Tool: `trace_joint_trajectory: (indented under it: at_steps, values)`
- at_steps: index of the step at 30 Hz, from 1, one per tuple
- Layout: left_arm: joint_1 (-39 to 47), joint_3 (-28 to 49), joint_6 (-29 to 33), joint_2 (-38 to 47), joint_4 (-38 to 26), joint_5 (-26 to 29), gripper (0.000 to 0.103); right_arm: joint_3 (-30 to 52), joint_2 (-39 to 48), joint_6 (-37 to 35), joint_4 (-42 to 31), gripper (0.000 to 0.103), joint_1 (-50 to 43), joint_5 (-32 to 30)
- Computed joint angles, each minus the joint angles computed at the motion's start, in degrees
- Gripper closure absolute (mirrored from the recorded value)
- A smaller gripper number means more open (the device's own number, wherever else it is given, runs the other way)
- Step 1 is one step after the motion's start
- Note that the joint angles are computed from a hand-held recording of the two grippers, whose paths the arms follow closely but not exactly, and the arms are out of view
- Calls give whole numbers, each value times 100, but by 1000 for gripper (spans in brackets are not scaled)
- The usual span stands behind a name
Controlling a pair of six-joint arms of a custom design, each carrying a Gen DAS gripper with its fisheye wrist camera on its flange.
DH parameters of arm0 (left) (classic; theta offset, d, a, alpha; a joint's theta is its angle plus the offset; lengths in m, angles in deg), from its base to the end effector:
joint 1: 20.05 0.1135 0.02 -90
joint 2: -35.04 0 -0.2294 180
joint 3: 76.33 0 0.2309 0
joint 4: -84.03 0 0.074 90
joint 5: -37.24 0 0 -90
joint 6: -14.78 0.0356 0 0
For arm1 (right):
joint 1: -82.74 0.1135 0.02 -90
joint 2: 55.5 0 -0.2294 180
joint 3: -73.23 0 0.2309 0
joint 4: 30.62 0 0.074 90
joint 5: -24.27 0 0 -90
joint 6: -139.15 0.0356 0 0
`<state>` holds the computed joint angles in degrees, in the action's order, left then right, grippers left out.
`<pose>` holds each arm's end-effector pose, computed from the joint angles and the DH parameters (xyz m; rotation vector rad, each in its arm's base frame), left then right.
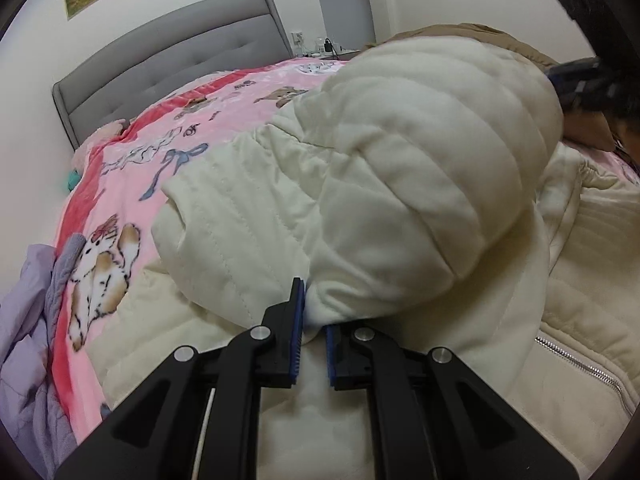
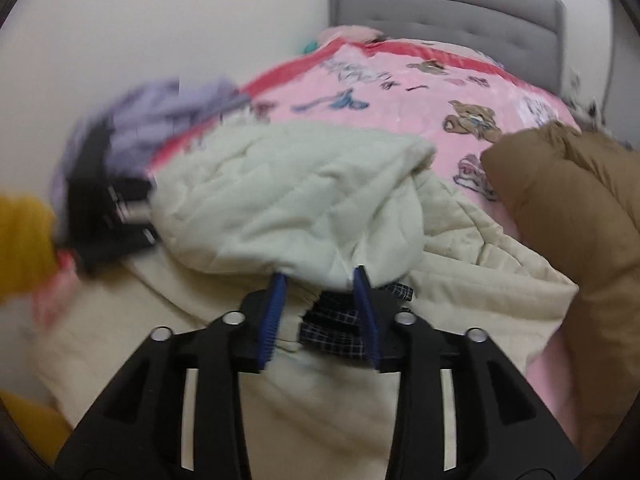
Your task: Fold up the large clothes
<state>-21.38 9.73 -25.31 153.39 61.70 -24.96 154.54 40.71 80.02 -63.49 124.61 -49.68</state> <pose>0.3847 -0.0255 0.1060 1.1988 2.0654 -0.2247 0.2603 0.2201 0.2021 -0.0990 2.3777 0.2744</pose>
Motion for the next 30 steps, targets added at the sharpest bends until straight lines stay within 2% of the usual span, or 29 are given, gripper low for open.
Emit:
trace_joint_trajectory:
  at_steps: [2, 4, 6, 8, 10, 13, 19, 25, 30]
  values:
    - [7, 18, -78, -10, -50, 17, 93, -178, -392, 212, 397, 44, -5, -74]
    - [27, -62, -116, -48, 33, 48, 93, -78, -404, 318, 845, 41, -58, -226]
    - [42, -68, -190, -38, 31, 52, 93, 453, 21, 259, 947, 41, -161, -316]
    - [42, -105, -339, -50, 76, 42, 93, 1162, 647, -129, 747, 41, -200, -285]
    - [43, -148, -468, -71, 130, 36, 93, 1749, 1226, -398, 441, 47, -198, -277]
    - [75, -226, -718, -89, 209, 75, 93, 2143, 1798, -409, 272, 49, -205, -470]
    - [165, -375, -854, -92, 318, 146, 91, 1733, 2090, -204, 356, 49, 45, -405]
    - [168, -172, -1188, -16, -43, 154, 89, 1272, 2249, -267, 897, 48, 287, 36]
    - [164, -87, -1399, -90, -289, 115, 86, 1242, 2283, -307, 957, 48, 307, 92]
